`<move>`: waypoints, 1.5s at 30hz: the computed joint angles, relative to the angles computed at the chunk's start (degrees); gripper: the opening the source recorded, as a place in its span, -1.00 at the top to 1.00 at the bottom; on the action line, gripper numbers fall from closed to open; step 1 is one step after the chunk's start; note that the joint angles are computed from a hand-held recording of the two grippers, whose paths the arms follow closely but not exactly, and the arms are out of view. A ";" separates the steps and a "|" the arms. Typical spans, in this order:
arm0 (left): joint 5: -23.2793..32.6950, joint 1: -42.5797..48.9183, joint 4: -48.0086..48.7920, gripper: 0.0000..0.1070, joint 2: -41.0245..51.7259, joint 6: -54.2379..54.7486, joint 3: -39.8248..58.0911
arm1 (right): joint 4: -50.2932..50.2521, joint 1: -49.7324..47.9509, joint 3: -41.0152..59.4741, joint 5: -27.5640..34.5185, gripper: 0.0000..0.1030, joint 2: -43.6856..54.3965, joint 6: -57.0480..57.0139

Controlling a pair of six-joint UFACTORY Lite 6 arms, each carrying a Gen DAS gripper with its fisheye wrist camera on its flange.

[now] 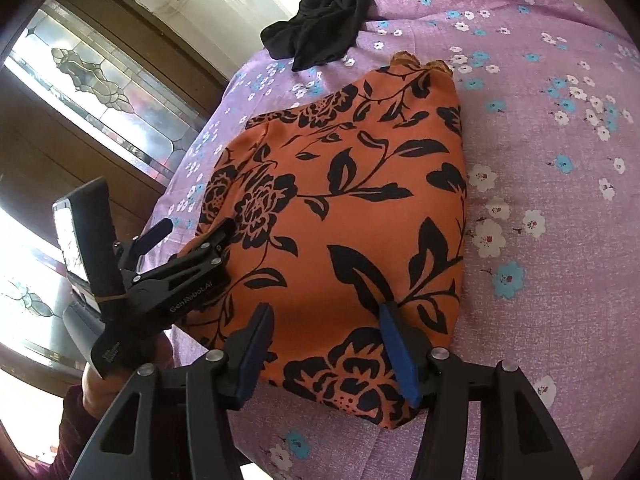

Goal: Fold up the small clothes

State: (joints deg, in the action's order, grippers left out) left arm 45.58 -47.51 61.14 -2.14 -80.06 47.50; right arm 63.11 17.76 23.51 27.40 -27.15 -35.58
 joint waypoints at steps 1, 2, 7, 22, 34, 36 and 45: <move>0.04 0.02 -0.48 -0.74 -0.10 0.47 0.17 | 0.92 -1.23 0.00 1.31 -0.15 -0.11 -1.26; -0.08 0.35 -1.58 -0.74 -0.57 1.98 0.47 | 1.84 -3.22 -0.12 3.53 -0.14 -0.62 -2.48; 1.95 -1.14 -1.09 -0.73 -12.72 4.70 -3.78 | -0.22 -14.88 -1.48 11.19 0.08 -8.22 -4.00; -3.05 12.10 -12.83 -0.73 -10.49 16.79 -5.86 | -5.06 -6.10 -0.15 1.28 0.25 -1.30 0.37; -8.87 13.91 -11.23 -0.73 -15.77 16.31 -4.61 | 10.76 -29.71 -0.24 17.97 -0.23 3.81 -14.74; -9.97 13.60 -12.38 -0.73 -14.89 17.24 -3.75 | 11.02 -28.79 0.18 16.91 -0.23 4.70 -14.36; -6.60 7.21 -8.83 -0.73 -10.05 14.23 -0.07 | 15.51 -27.22 0.86 14.29 -0.27 8.46 -17.00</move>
